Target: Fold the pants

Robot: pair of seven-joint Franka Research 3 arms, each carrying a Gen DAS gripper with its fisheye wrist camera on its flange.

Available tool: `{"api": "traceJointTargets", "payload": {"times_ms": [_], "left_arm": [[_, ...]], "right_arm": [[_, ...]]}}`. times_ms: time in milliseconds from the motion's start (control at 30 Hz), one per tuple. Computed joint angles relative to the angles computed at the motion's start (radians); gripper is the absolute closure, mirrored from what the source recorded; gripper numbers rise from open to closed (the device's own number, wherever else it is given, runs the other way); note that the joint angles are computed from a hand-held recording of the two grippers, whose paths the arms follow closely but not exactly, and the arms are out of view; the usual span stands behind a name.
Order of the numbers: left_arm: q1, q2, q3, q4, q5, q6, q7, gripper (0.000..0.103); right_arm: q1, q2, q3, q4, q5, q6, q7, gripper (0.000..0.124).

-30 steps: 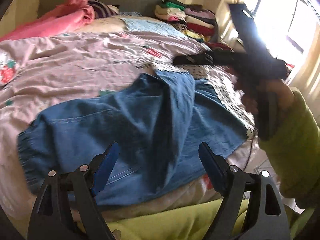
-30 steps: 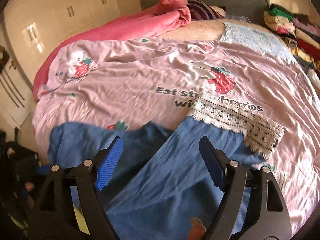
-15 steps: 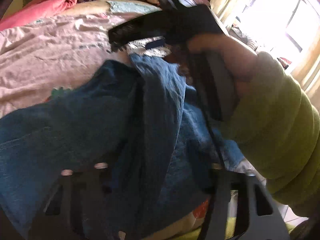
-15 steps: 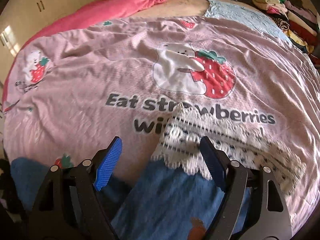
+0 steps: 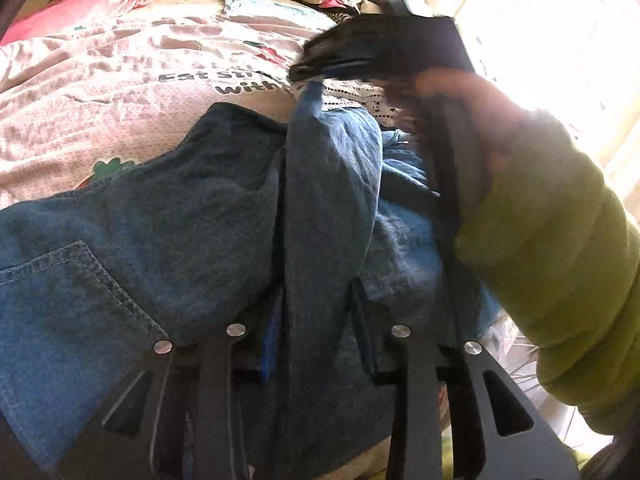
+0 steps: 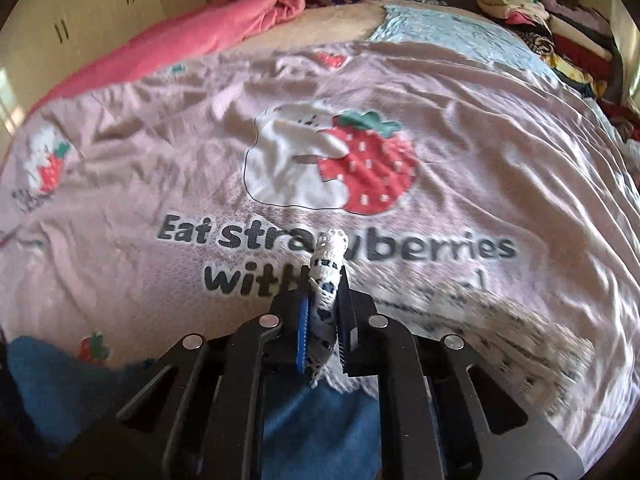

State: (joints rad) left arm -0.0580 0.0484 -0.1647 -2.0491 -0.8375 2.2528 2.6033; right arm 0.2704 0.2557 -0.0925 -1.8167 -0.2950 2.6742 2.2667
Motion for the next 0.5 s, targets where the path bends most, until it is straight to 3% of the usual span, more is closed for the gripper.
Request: {"api": "traceJointTargets", "payload": {"times_ms": [100, 233, 400, 467, 500], "left_arm": [[0.003, -0.011, 0.004, -0.008, -0.004, 0.004, 0.012, 0.069], [-0.001, -0.028, 0.007, -0.032, -0.027, 0.019, 0.040, 0.053], [-0.015, -0.048, 0.008, -0.062, -0.034, 0.062, 0.061, 0.053], [-0.023, -0.054, 0.008, -0.072, -0.033, 0.091, 0.071, 0.069], [-0.026, -0.053, 0.009, -0.073, -0.033, 0.100, 0.076, 0.085]], "right_arm": [[-0.006, -0.096, -0.006, -0.113, -0.011, 0.068, 0.037, 0.118], [-0.043, -0.240, 0.015, -0.262, -0.079, 0.120, 0.129, 0.118], [-0.121, -0.431, 0.072, -0.436, -0.150, 0.125, 0.249, 0.118], [-0.152, -0.499, 0.102, -0.497, -0.150, 0.117, 0.277, 0.118], [-0.159, -0.541, 0.112, -0.535, -0.130, 0.113, 0.279, 0.118]]}}
